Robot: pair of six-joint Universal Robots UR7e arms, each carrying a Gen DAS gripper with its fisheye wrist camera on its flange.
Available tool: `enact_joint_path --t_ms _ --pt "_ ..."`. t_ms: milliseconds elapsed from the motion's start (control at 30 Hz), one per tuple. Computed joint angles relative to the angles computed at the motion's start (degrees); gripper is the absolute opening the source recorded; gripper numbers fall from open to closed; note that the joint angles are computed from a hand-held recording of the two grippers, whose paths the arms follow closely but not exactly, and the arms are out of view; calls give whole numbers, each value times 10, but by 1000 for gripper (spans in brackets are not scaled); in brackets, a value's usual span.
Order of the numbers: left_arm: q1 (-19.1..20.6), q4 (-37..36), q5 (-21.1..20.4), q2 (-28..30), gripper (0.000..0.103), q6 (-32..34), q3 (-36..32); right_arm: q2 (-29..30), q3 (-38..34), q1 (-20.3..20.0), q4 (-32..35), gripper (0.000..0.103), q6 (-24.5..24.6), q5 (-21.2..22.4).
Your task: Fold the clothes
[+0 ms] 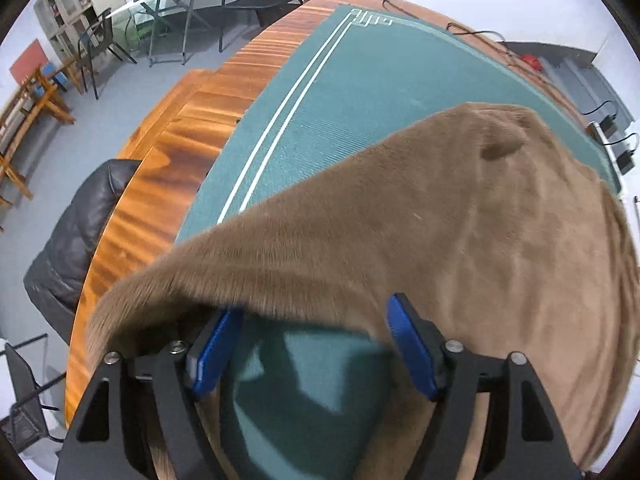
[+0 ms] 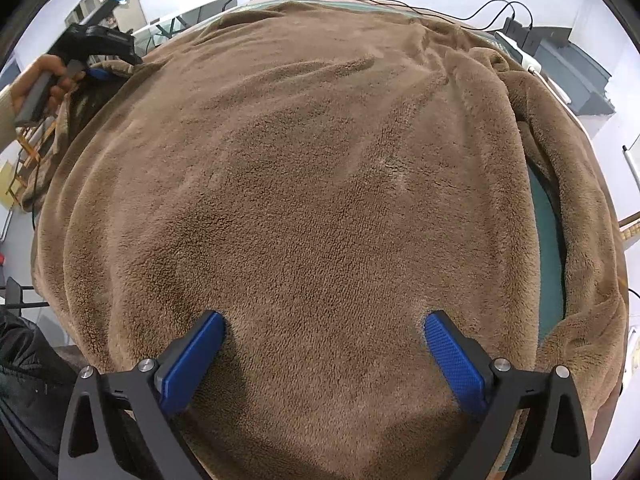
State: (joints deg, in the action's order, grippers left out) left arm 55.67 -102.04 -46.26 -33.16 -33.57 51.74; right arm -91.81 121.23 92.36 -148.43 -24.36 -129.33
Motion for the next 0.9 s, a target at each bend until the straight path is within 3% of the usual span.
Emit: enact_joint_path --t_ms 200,300,467,533,667,700,800,900 --pt "-46 -57 -55 -66 80 -12 113 -32 -11 -14 19 102 31 45" --pt "-47 -78 -77 -45 80 19 103 -65 -4 -16 -7 102 36 55" --pt "-79 -87 -118 -23 80 43 116 -100 17 -6 -76 102 33 5" --pt "-81 -83 -135 -7 80 53 107 -104 46 33 -110 102 38 -71" --pt "-94 -78 -163 10 80 69 105 -105 70 32 -208 102 -62 -163" --pt "-94 -76 -166 16 80 73 101 -97 70 31 -235 97 -87 -178" --pt "-102 -68 -174 19 80 76 106 -47 59 30 -322 53 -192 -216" --pt "-107 -65 -176 17 80 76 112 -9 61 21 -439 51 -348 -215"
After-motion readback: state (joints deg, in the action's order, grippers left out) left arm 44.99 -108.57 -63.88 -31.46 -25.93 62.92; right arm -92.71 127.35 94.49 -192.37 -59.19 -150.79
